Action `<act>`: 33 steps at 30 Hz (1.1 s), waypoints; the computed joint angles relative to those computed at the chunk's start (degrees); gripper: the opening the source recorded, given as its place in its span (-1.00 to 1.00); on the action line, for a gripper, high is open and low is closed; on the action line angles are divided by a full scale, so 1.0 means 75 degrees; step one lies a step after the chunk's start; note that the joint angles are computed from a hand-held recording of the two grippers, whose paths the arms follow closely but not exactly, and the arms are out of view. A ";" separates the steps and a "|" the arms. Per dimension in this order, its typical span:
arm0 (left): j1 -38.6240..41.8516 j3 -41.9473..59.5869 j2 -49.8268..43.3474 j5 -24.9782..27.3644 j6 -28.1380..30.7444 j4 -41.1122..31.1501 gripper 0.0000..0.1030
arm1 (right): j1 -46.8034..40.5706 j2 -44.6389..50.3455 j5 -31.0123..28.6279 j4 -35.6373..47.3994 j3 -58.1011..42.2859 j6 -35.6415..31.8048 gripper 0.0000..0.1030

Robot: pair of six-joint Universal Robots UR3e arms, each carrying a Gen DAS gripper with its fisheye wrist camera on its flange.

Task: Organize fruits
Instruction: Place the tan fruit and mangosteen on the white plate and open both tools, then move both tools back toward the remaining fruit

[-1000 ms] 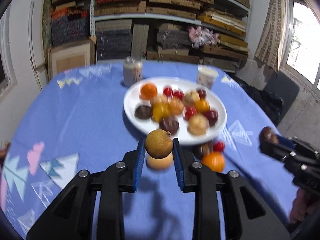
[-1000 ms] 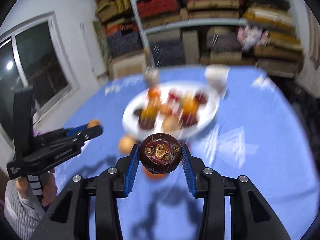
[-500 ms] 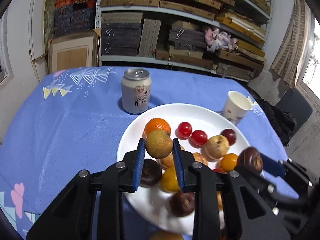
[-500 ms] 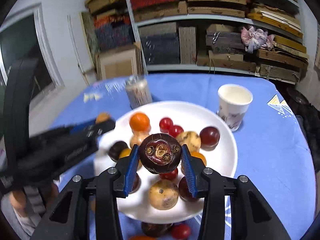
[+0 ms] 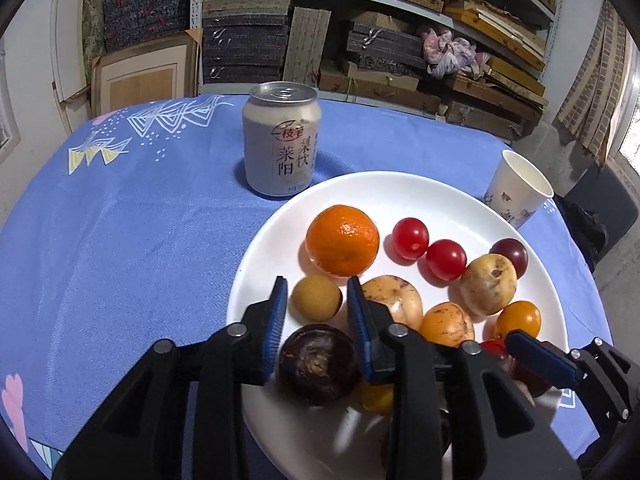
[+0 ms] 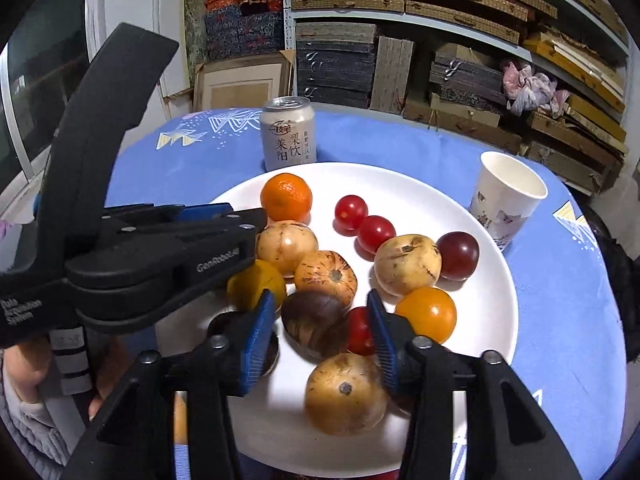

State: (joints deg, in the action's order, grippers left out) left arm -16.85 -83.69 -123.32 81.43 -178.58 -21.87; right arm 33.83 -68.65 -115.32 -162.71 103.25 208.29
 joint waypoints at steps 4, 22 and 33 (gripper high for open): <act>-0.0096 -0.0201 0.0051 0.0344 -0.0056 0.0346 -0.02 | 0.0042 -0.0032 -0.0141 -0.0007 0.0025 0.0054 0.21; 0.0746 -0.6017 0.4757 0.0111 0.0107 0.1655 0.40 | 0.2043 -0.2570 -0.1395 -0.0391 0.2917 0.2924 0.35; -0.1112 -0.8198 0.5372 0.2230 0.0246 0.3526 0.71 | 0.3523 -0.1957 -0.2316 0.0502 0.2869 0.4755 0.42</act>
